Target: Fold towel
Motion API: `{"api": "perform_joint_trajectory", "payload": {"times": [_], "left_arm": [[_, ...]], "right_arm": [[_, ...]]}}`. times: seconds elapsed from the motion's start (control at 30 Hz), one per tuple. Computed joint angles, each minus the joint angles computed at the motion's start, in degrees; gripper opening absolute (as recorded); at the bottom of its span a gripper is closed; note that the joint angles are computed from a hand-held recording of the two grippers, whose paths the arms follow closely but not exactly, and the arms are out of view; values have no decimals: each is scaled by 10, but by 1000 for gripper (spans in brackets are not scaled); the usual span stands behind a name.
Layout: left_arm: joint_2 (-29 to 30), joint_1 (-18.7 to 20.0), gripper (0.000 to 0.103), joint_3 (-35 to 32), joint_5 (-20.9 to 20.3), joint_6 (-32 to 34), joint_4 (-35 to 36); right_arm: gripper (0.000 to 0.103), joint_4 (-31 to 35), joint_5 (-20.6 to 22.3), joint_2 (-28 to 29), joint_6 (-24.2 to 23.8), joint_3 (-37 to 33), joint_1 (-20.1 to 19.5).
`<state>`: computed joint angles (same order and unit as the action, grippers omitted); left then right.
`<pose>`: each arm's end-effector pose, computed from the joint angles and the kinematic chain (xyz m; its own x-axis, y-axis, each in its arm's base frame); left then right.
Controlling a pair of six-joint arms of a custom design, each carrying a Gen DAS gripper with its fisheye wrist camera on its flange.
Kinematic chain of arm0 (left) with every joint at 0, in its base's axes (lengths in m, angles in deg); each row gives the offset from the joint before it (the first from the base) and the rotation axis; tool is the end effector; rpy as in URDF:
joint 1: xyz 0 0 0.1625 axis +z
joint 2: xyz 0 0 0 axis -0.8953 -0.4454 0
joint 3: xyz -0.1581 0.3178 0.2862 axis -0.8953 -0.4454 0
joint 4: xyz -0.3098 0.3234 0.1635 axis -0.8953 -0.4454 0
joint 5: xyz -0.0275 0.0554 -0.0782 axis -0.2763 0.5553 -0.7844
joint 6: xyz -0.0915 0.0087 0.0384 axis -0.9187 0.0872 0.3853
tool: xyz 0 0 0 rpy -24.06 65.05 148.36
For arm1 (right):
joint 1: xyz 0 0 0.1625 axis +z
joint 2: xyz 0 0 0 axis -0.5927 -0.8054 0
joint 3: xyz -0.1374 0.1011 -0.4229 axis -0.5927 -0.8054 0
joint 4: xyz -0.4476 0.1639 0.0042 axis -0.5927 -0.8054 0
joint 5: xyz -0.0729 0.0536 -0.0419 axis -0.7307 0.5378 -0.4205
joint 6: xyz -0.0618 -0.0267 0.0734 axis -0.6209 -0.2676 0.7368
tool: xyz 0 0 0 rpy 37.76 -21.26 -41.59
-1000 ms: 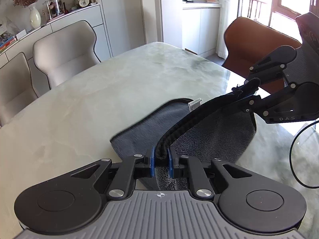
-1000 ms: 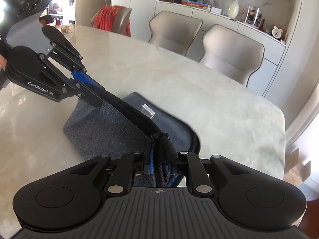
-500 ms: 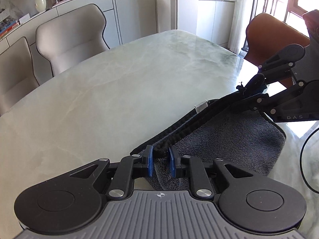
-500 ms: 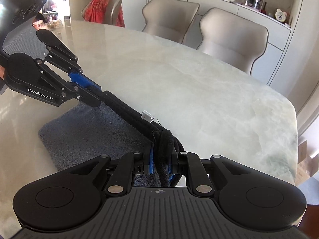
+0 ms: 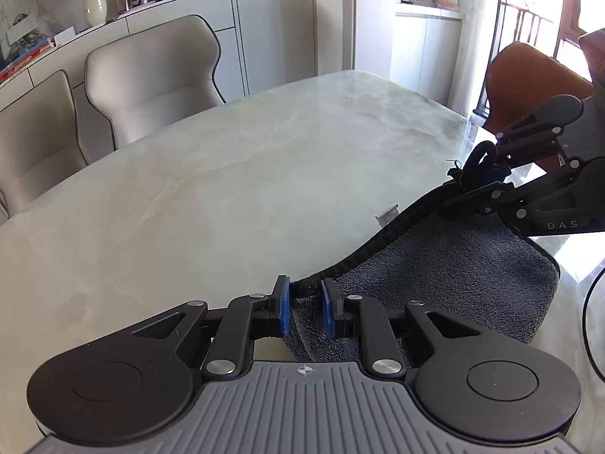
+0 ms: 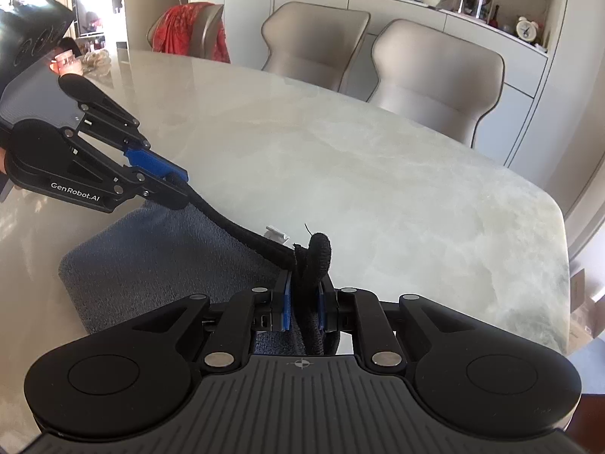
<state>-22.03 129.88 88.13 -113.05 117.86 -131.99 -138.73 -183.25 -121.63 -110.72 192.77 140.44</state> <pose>-0.1206 -0.6728 0.1677 -0.3045 0.8844 -0.3538 0.9411 0.3368 0.0319 0.2021 -0.5145 0.1085 -0.6859 -0.1202 0.7177 -0.5458 0.7373 -0.3982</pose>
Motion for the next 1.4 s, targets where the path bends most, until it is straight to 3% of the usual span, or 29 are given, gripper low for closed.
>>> {"api": "perform_joint_trajectory", "payload": {"times": [0.13,0.2,0.23,0.27,0.37,0.47,0.53,0.6,0.63,0.67,0.7,0.73,0.8,0.9,0.93,1.0,1.4], "left_arm": [[7,2,23,5,13,-5,-7],[5,1,37,12,20,-11,-27],[3,-1,48,19,29,-14,-46],[0,-3,49,26,34,-12,-65],[-9,-5,48,34,31,-8,-88],[-16,-7,48,45,29,-14,-135],[-27,-5,49,55,3,-31,-146],[-35,-5,49,58,-23,-40,-125],[-40,-4,50,63,-39,-40,-108],[-41,-5,50,66,-41,-34,-104],[-42,-8,50,74,-41,-21,-100],[-43,-10,50,80,-39,-11,-97],[-42,-12,50,90,-33,-8,-98],[-43,-13,50,99,-29,-20,-97],[-45,-13,50,102,-25,-25,-98],[-49,-15,50,107,-19,-31,-98],[-38,-17,50,97,-21,-26,-112]], "right_arm": [[18,11,1,8,12,-5,-12],[22,-2,6,9,9,-3,-15],[31,-11,3,9,9,-2,-14],[39,-27,-2,9,9,1,-12],[48,-86,-6,2,16,16,-4],[82,-139,17,-13,60,40,-7],[85,-144,52,-35,133,63,-18],[83,-136,110,-55,197,85,-38],[78,-133,133,-60,216,92,-47],[63,-128,138,-60,225,95,-50],[53,-117,129,-58,224,93,-48],[34,-98,104,-54,219,87,-43],[31,-52,51,-45,207,73,-32],[20,-50,50,-38,194,72,-33],[11,-62,55,-35,187,75,-34],[10,-90,55,-28,157,77,-26],[7,-85,37,-25,92,45,-7]]}}
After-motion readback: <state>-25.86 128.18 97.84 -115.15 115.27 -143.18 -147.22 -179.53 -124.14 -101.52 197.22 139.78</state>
